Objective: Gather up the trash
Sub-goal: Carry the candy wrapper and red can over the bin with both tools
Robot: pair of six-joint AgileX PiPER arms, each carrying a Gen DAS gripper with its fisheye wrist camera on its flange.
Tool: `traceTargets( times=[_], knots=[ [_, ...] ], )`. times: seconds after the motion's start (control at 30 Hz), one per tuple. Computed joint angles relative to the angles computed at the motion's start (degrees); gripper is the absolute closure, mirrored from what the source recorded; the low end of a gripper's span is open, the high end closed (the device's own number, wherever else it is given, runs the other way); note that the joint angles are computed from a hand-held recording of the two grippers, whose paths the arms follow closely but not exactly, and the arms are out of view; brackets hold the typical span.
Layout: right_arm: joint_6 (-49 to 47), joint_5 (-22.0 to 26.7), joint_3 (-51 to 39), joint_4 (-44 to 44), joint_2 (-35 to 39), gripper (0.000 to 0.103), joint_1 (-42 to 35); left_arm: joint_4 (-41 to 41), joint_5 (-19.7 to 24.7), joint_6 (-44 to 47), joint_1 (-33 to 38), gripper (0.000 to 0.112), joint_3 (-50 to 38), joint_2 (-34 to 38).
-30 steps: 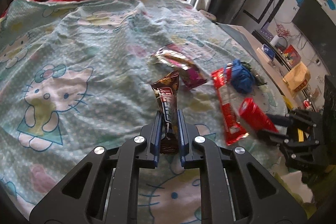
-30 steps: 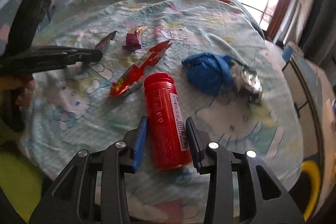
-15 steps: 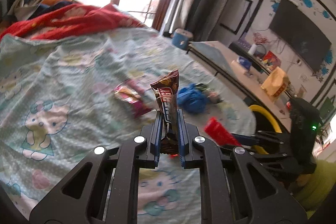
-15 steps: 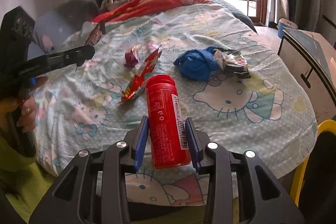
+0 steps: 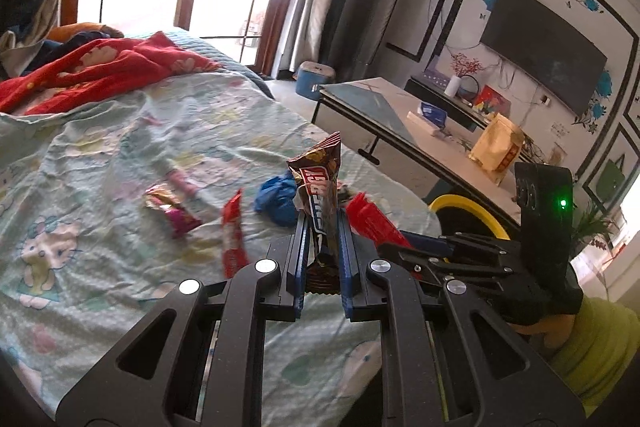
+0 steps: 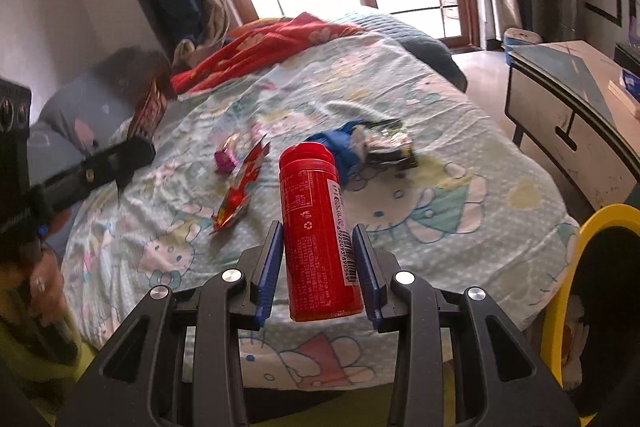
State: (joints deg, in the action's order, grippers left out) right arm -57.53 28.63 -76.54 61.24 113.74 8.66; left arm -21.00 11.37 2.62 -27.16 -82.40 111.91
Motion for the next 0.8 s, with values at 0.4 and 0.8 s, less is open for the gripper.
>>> traceTargets(
  times=[0.4, 0.8],
  knots=[
    [-3.76, 2.22, 1.31, 6.07, -1.49, 0.069, -7.06, 12.07, 0.15, -13.47, -3.29, 0.104, -4.85, 2.71],
    [-7.66, 3.34, 3.12, 9.94, -3.92, 0.069, -12.02, 16.46, 2.34, -17.54, -5.70, 0.104, -10.32, 5.31]
  ],
)
